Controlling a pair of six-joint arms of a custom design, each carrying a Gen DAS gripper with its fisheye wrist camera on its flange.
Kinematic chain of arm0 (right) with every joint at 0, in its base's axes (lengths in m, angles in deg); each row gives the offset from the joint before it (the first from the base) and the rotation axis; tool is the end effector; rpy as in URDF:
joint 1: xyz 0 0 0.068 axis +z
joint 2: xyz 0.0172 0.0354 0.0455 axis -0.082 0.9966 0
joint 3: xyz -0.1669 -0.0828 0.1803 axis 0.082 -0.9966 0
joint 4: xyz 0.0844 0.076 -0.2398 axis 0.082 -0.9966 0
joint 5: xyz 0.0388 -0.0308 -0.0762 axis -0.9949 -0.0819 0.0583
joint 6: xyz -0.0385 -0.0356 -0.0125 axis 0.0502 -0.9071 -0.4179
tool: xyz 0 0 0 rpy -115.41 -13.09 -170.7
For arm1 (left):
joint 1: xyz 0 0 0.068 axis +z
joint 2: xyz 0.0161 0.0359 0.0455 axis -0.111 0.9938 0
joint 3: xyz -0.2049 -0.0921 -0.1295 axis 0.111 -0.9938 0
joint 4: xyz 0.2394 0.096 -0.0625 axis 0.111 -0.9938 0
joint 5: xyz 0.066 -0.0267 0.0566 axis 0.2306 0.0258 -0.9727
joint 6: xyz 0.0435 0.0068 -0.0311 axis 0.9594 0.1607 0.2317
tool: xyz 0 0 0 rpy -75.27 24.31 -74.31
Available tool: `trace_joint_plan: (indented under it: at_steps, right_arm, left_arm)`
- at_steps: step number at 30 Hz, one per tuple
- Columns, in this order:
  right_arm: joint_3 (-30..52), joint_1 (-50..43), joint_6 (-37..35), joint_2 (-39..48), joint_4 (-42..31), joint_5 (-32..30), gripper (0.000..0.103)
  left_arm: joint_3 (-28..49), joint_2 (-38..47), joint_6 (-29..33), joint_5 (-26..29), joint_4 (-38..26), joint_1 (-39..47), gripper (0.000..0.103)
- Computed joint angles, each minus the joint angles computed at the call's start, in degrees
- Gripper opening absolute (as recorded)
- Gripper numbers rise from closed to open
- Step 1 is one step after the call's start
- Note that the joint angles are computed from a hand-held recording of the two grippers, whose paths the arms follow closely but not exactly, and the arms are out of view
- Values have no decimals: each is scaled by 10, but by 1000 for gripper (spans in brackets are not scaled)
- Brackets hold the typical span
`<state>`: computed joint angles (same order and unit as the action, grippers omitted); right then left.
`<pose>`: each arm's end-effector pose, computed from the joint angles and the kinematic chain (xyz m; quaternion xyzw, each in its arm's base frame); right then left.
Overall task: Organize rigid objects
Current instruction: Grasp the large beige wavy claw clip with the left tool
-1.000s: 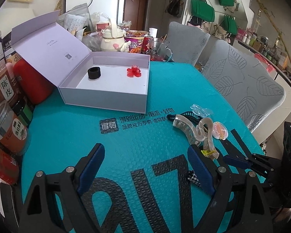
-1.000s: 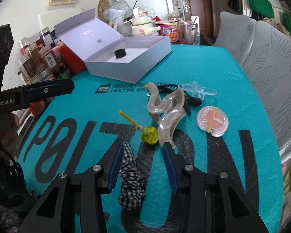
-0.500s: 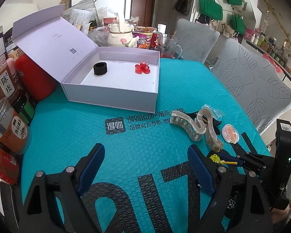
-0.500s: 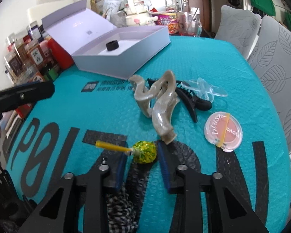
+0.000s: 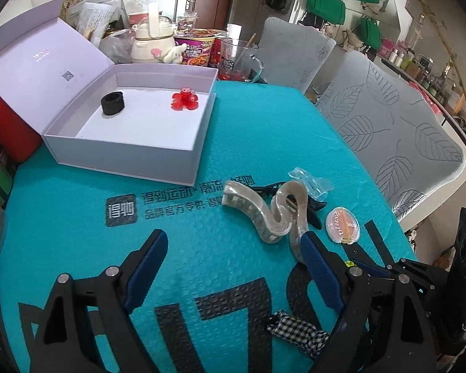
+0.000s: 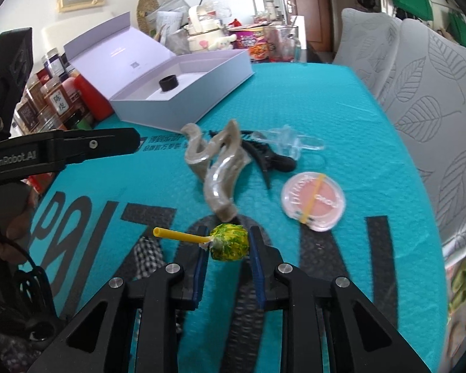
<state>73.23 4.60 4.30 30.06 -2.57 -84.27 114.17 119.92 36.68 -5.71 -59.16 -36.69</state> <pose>0.2504 0.0527 0.1576 -0.1804 0.9185 0.1643 0.3110 0.2821 -0.1585 0.1909 -0.0025 0.9416 -0.0960 0.3227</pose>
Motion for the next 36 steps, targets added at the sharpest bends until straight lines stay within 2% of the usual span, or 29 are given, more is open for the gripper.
trace_joint_plan:
  at_steps: [8,16,19,23,24,26,27,31,35,36]
  right_arm:
    - [19,-71,-19,16,-11,-27,25]
    - [51,-108,-28,62,-13,-27,25]
    - [62,-115,-32,72,-16,-19,25]
    - [71,-122,-30,79,-16,-12,25]
    - [72,-122,-30,79,-15,-9,25]
    - [71,-125,-30,79,-15,-7,25]
    - [68,-128,-30,77,-15,-10,25]
    - [57,-127,-25,65,-15,-12,25]
    - [46,-118,-26,48,-16,-9,25]
    - [42,-116,-26,43,-15,-8,25]
  left_arm:
    - [100,115,-5,34,-18,-16,88]
    - [200,219,-9,45,-67,-11,88]
    - [225,252,-14,69,-77,-6,88]
    - [247,271,2,30,-79,-22,88]
    - [248,274,3,12,-78,-27,87]
    - [243,274,12,-18,-68,-36,74]
    - [238,272,19,-25,-61,-39,74]
    - [205,246,28,12,-36,-30,73]
    - [167,204,28,1,-26,-38,73]
    - [155,192,28,5,-22,-39,59]
